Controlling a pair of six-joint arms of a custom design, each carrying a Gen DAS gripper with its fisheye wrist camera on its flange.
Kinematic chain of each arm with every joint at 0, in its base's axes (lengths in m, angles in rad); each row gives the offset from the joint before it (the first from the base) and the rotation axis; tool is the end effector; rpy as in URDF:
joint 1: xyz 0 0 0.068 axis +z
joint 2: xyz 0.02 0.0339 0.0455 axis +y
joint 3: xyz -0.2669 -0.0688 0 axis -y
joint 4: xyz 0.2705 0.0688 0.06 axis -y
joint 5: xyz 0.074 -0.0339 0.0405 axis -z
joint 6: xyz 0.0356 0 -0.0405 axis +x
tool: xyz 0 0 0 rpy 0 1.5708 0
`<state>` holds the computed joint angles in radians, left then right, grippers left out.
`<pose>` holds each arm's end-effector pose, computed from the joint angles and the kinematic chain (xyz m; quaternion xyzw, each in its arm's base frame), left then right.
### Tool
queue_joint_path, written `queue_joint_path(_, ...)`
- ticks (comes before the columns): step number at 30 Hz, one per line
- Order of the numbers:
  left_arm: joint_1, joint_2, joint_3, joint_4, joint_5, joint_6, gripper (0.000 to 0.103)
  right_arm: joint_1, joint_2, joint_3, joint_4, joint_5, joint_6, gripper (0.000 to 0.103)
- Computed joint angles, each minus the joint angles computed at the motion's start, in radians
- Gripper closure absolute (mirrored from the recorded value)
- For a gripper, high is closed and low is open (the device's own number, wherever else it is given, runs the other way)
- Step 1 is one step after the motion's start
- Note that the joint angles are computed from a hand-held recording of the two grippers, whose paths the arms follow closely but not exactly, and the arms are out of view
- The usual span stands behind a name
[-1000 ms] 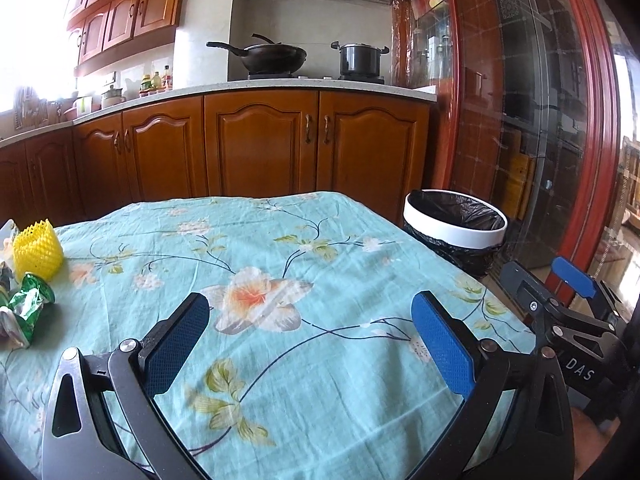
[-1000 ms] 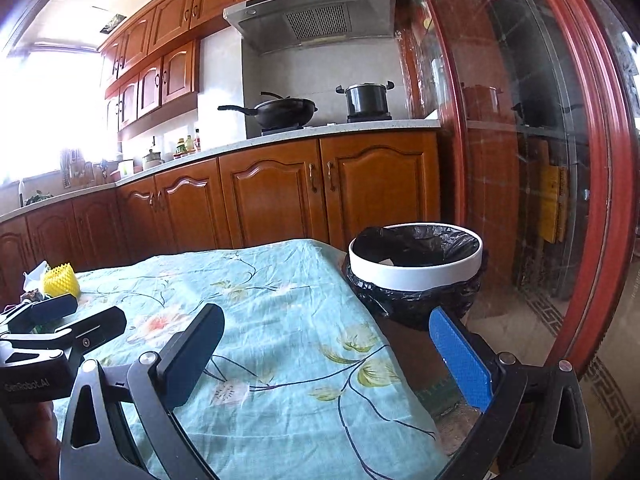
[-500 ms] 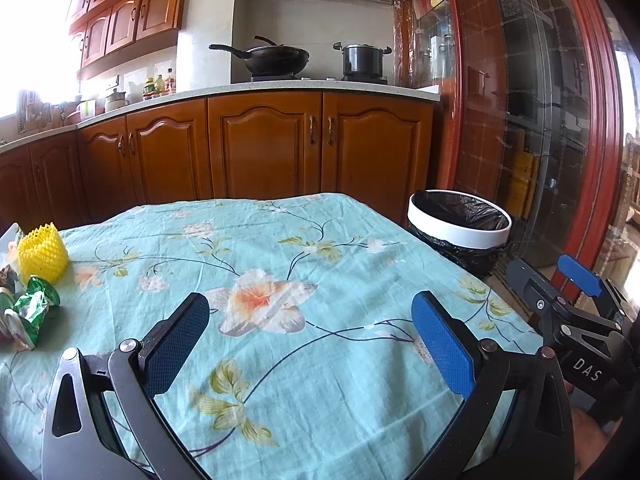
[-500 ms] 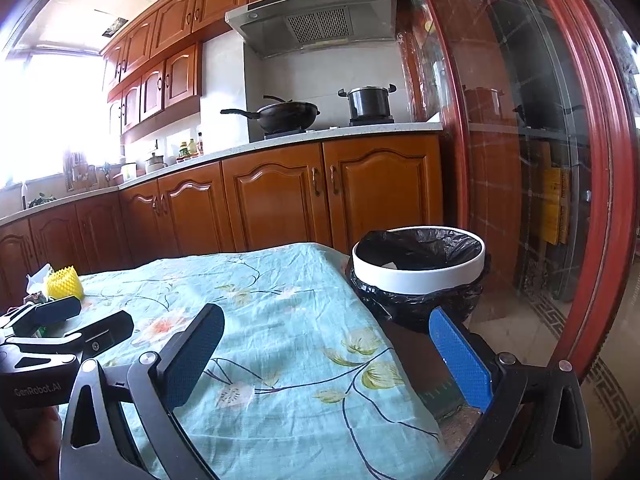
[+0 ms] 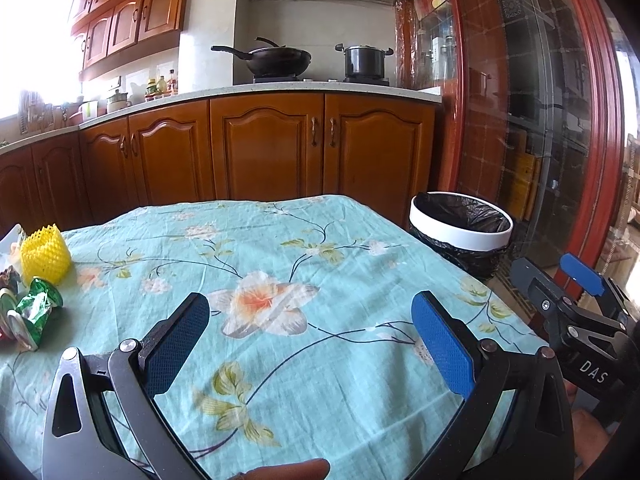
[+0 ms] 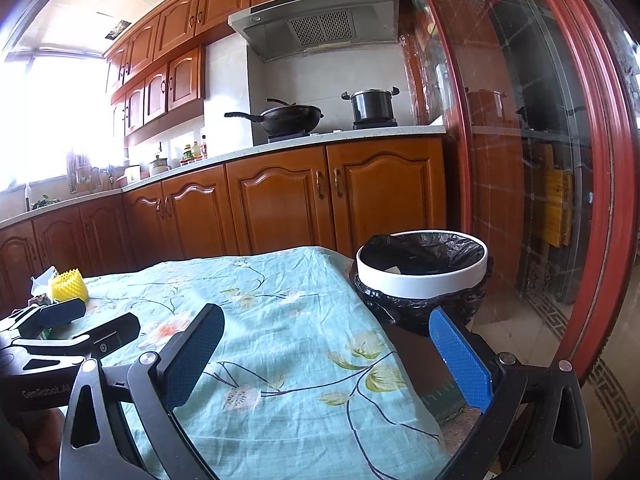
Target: Collect trash
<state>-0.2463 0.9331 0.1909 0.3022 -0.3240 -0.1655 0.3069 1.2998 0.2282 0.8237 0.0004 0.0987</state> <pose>0.1953 -0.0374 0.1434 -0.0527 0.8361 0.0252 0.5454 0.2259 0.0716 0.1350 -0.0819 0.7848 0.1236 0.6017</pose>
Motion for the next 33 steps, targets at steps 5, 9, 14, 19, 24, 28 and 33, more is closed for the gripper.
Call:
queue_joint_path(5,-0.005,-0.004,-0.002,0.005,-0.003,0.003,0.000,0.002,0.001,0.002,0.001,-0.002,-0.002,0.000)
queue_joint_path(9,-0.009,-0.005,-0.004,0.005,-0.007,0.000,0.000,0.002,0.000,0.004,-0.002,-0.004,-0.001,0.000)
queue_joint_path(14,-0.016,0.005,0.002,0.003,-0.022,-0.002,0.000,0.002,0.000,0.005,-0.005,-0.003,0.000,0.000)
queue_joint_path(19,-0.015,0.012,0.006,0.005,-0.014,-0.002,0.000,0.001,-0.004,0.008,-0.014,-0.007,0.002,0.000)
queue_joint_path(24,-0.012,0.017,0.006,0.008,-0.008,0.000,0.000,0.001,-0.002,0.009,-0.012,-0.007,0.001,0.000)
queue_joint_path(28,-0.010,0.019,0.007,0.009,-0.004,0.000,0.000,0.001,-0.005,0.010,-0.015,-0.008,0.001,0.000)
queue_joint_path(33,-0.011,0.018,0.005,0.010,-0.003,0.002,0.000,0.004,-0.019,0.011,-0.033,-0.006,0.008,0.000)
